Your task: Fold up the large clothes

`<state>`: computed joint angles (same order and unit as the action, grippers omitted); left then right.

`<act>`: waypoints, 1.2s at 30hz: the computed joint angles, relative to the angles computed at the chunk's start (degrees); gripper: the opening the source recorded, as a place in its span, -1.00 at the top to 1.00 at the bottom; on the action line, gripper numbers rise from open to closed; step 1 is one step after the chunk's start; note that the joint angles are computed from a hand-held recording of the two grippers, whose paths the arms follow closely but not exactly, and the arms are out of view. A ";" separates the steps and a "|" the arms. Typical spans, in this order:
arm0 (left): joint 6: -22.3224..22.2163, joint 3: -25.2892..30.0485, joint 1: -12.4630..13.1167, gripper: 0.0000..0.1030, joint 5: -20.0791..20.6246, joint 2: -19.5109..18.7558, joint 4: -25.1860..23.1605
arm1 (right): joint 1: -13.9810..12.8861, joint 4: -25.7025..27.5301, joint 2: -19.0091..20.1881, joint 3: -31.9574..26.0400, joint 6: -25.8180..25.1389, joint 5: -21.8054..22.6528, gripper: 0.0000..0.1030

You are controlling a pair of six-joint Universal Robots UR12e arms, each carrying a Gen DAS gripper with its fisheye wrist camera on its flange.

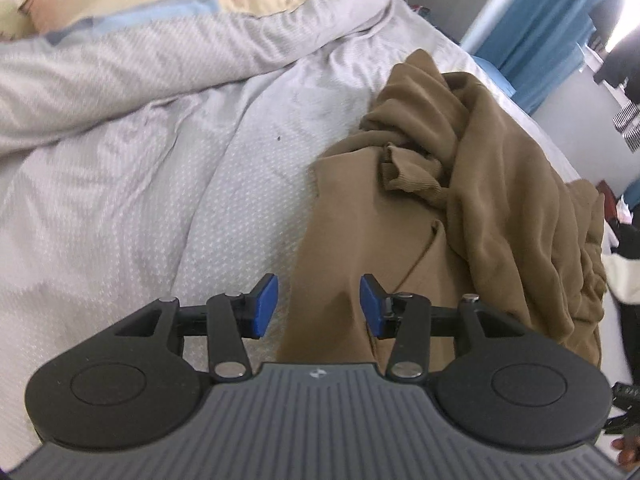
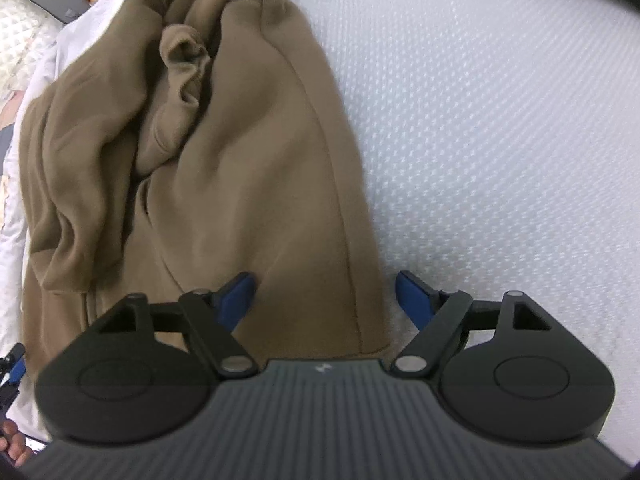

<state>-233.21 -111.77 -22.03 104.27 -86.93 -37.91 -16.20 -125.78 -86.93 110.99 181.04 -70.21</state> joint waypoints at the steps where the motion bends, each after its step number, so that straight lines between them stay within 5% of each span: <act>1: -0.43 -0.18 0.38 -0.02 -0.67 -0.09 0.39 | 0.29 -0.49 0.13 0.17 0.34 -0.20 -0.72; 4: -2.51 -1.19 1.48 -0.03 -2.94 0.09 1.72 | 0.72 -1.70 0.07 0.85 0.13 0.62 -0.77; 10: -4.48 -2.56 3.08 -0.04 -6.88 0.48 3.69 | -0.58 -2.44 -0.78 2.19 -1.77 9.02 -0.77; 18: -4.87 -3.17 4.12 -0.06 -10.09 0.71 4.42 | -4.42 -5.06 -1.69 4.67 -3.72 28.49 -0.78; 23: -5.25 -3.75 5.23 -0.06 -13.49 0.84 5.12 | -6.24 -13.40 -0.85 7.02 -2.49 43.93 -0.77; 26: -5.76 -3.88 5.76 -0.06 -15.11 0.84 4.85 | -4.88 -8.88 -1.31 5.72 -7.65 39.98 -0.77; 32: -5.84 -3.84 6.36 -0.06 -17.03 0.68 4.01 | -3.20 -4.45 0.25 3.84 -0.24 29.98 -0.75; 36: -5.95 -3.85 6.58 -0.06 -17.56 0.54 3.83 | -1.04 -2.32 -0.44 2.84 -0.22 18.35 -0.75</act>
<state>-239.16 -115.62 -15.46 86.71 -86.39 -34.08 -17.24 -128.09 -87.37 113.83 180.82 -51.86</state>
